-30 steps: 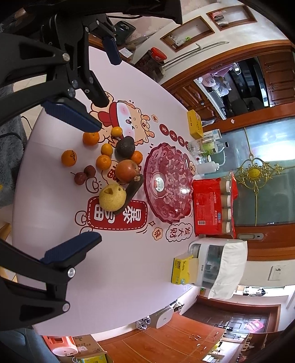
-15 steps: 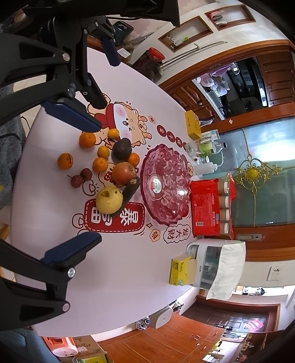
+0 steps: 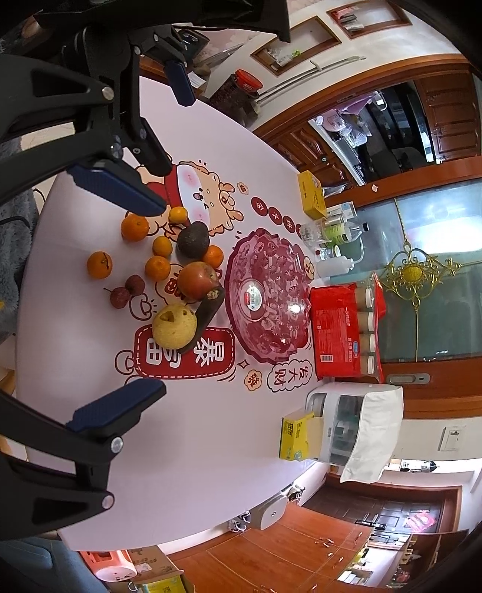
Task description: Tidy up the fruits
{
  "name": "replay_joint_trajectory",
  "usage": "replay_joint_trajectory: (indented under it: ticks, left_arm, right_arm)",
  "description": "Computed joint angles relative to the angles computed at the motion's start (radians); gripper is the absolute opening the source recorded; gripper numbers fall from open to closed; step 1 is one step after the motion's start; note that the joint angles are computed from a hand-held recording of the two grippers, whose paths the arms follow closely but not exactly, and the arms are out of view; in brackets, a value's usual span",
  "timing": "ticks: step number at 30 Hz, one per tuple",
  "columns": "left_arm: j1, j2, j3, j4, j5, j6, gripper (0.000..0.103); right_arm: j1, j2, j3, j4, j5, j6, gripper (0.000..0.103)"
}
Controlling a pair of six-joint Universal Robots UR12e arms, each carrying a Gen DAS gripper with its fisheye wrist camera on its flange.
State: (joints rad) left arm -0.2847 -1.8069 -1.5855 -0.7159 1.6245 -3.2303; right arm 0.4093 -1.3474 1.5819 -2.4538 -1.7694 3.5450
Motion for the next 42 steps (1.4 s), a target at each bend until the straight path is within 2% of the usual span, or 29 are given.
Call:
replay_joint_trajectory:
  ticks: [10, 21, 25, 29, 35, 38, 42]
  left_arm:
    - [0.017, -0.013, 0.007, -0.016, -0.034, 0.040, 0.100]
    - [0.032, -0.047, 0.028, -0.083, -0.081, 0.107, 0.100]
    - [0.042, -0.059, 0.029, -0.106, -0.100, 0.134, 0.100]
    - [0.054, -0.072, 0.030, -0.118, -0.118, 0.161, 0.100]
    - [0.071, -0.093, 0.013, -0.099, -0.151, 0.227, 0.100]
    - [0.076, -0.108, 0.002, -0.088, -0.151, 0.264, 0.100]
    - [0.086, -0.132, 0.002, -0.109, -0.191, 0.299, 0.097]
  right_arm:
    - [0.013, 0.020, -0.024, 0.034, -0.025, 0.036, 0.090]
    - [0.020, 0.048, -0.045, 0.095, -0.030, 0.095, 0.088]
    - [0.019, 0.055, -0.038, 0.107, -0.027, 0.134, 0.084]
    - [0.015, 0.060, -0.025, 0.116, -0.013, 0.174, 0.077]
    - [0.010, 0.073, -0.007, 0.128, 0.010, 0.228, 0.074]
    - [0.007, 0.086, 0.006, 0.117, 0.049, 0.243, 0.071]
    - [0.004, 0.105, 0.020, 0.096, 0.093, 0.248, 0.066]
